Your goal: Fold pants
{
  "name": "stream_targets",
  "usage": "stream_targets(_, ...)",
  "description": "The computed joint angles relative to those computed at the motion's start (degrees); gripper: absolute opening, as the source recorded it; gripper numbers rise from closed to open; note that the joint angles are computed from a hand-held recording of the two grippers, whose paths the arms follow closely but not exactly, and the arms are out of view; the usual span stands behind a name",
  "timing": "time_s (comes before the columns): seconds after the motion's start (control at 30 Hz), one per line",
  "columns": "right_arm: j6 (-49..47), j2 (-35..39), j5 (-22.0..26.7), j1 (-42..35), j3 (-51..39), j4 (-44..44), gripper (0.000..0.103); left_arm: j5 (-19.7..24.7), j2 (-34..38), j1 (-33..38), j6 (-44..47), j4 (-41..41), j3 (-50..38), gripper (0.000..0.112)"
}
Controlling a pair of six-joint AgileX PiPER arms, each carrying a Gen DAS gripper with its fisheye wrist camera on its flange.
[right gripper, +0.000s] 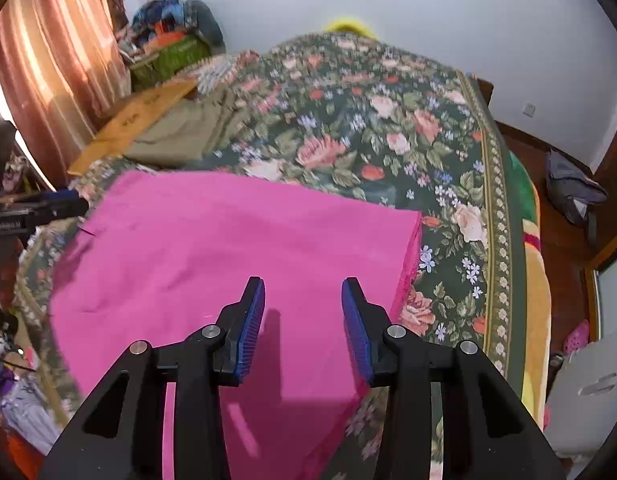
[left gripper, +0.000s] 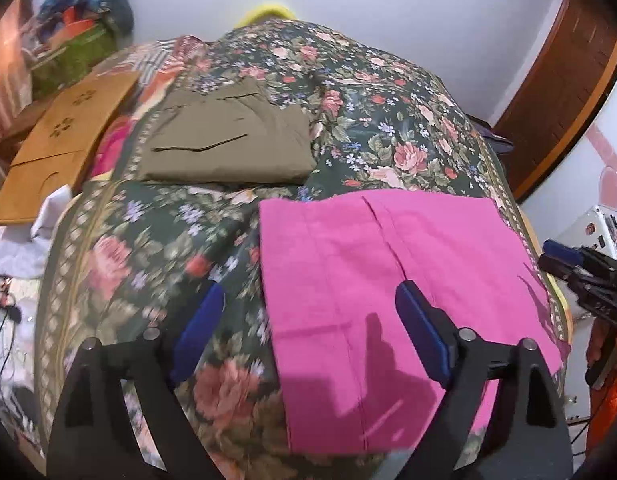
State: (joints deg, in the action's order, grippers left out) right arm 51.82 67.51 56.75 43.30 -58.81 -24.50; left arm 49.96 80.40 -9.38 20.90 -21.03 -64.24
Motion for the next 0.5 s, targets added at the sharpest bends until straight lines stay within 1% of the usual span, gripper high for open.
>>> stream_targets(0.1,5.00,-0.72,1.61,4.78,-0.86,-3.69,0.046,0.99,-4.21,0.22,-0.28,0.57,2.81,0.090)
stream_targets(0.2,10.09,-0.36,3.31,10.47,-1.85,-7.76,0.047,2.47,-8.10,0.71,-0.28,0.27,5.58,0.090)
stream_targets(0.33,13.74,0.65,2.66,14.59,-1.86,-9.63,0.049,3.14,-11.03,0.83,-1.52,-0.75,9.06,0.091)
stream_targets(0.5,16.80,2.71,0.66,17.67,-0.66,-9.50,0.049,5.11,-13.33,2.13,-1.23,-3.49,13.74,0.091)
